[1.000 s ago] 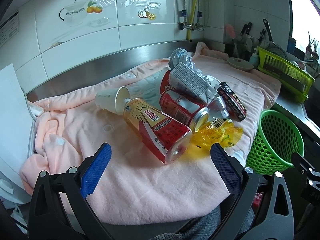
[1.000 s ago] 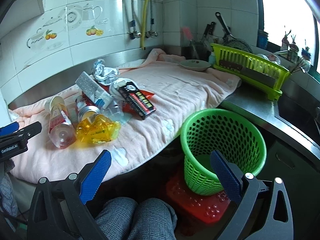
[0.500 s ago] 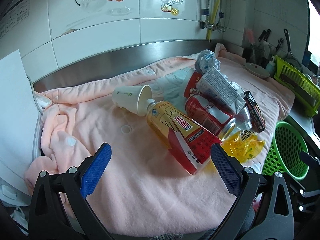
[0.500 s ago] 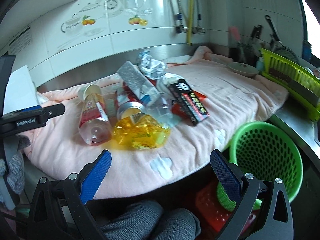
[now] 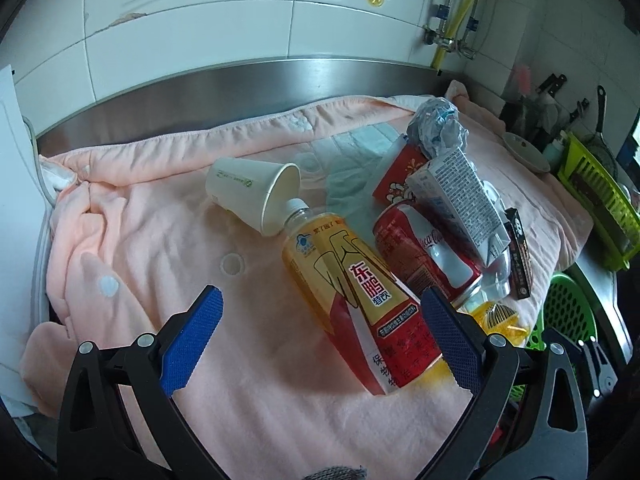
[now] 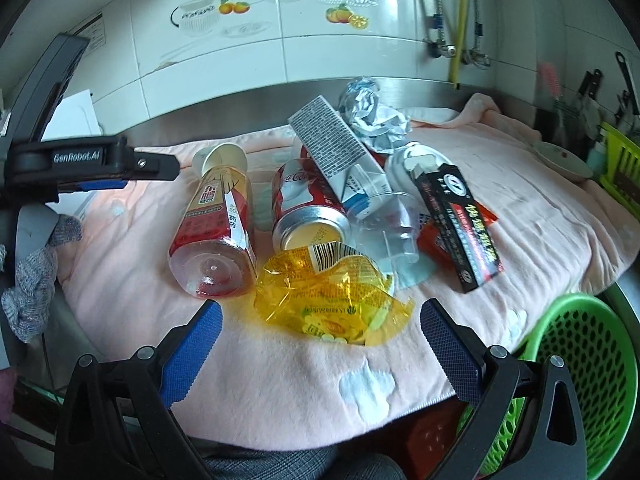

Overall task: Collect trash
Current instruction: 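Reach the left tool to the yellow-red bottle while the right tool reaches the yellow bag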

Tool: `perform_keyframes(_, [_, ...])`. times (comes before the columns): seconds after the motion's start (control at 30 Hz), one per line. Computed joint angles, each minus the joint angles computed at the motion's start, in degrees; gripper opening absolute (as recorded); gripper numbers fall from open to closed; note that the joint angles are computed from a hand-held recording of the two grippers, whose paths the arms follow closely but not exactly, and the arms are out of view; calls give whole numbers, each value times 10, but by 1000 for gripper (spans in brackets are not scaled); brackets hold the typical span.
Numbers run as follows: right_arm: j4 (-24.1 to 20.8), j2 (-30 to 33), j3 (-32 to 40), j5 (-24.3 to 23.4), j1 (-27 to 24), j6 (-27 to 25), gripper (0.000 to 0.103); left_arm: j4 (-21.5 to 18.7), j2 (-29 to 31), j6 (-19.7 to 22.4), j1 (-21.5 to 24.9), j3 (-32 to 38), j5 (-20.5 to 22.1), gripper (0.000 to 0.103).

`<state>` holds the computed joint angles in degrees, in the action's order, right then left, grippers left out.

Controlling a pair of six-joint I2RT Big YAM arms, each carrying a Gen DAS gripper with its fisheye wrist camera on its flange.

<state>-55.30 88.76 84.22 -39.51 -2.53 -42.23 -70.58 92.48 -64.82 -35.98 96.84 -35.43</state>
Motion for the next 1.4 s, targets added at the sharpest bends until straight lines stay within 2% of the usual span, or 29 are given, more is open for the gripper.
perform_keyframes(0.1, [-14,16,14,2,6,-13,96,7,11,-4,9,8,21,98])
perform_keyframes(0.37, [-10,40,23,27,22,-16,96,29,28,-6,31,14,73,98])
perform_keyframes(0.6, [-3,49,19,34,31,2,96,32,46,-6,41,26,100,98])
perform_keyframes(0.8, [27,40,-3,27,35,31,95,41,52,-18,50,22,122,97])
perform_keyframes(0.87, [36,33,-13,25,35,32,90,50,51,-20,53,15,132,96])
perform_keyframes(1.0, [48,20,-27,22,34,30,82,78,44,-21,60,-4,160,82])
perform_keyframes(1.23, [23,18,-25,-2,24,32,63,83,42,-14,57,-8,156,79])
perform_keyframes(1.4, [16,15,-23,-12,20,33,57,89,29,-7,51,-21,153,76])
